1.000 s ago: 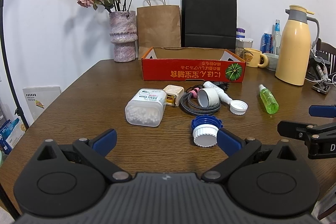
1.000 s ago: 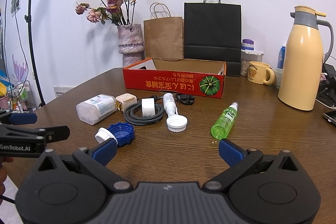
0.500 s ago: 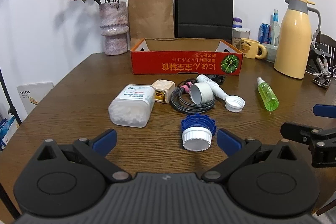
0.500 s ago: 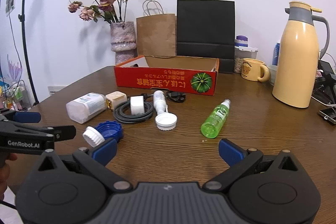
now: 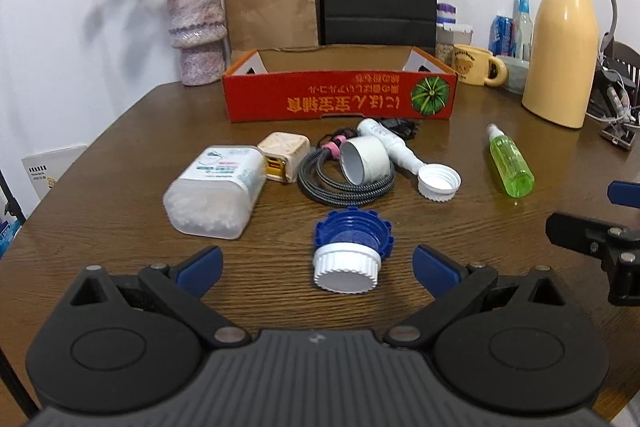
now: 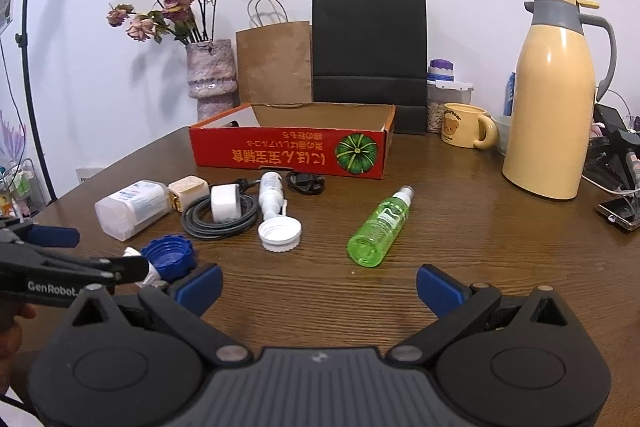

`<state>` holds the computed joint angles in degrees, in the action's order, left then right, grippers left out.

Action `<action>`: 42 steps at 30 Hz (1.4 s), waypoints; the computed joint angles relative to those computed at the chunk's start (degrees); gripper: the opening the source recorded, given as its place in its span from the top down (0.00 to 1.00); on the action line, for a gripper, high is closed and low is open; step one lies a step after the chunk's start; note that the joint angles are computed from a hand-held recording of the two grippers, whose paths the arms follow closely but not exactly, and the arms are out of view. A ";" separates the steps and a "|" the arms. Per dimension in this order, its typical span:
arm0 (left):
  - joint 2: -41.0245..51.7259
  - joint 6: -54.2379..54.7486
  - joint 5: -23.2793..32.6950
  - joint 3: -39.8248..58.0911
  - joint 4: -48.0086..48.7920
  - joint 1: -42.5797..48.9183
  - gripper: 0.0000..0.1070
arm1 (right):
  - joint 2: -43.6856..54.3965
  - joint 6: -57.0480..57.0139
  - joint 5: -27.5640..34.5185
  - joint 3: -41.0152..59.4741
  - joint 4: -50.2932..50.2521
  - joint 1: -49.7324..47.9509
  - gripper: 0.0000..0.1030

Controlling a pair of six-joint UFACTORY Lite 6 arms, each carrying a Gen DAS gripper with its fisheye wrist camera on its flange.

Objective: Organize rigid objects
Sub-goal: 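Move the left gripper down onto the blue-and-white bottle cap and close, then lift the cap with the left gripper while the right gripper grasps the blue cap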

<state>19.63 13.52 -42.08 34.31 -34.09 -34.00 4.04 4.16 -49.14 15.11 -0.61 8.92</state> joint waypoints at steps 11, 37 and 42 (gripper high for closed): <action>5.03 -0.02 2.18 4.76 0.85 0.14 0.28 | 3.84 1.12 -0.89 1.90 -1.71 -1.78 0.00; 3.67 -6.16 -0.15 1.45 7.74 2.01 0.61 | 3.74 -0.24 0.67 2.17 2.32 1.83 0.00; 1.71 -6.81 -1.75 -1.21 9.72 2.90 0.61 | 3.71 -1.82 2.10 3.19 5.39 4.37 0.00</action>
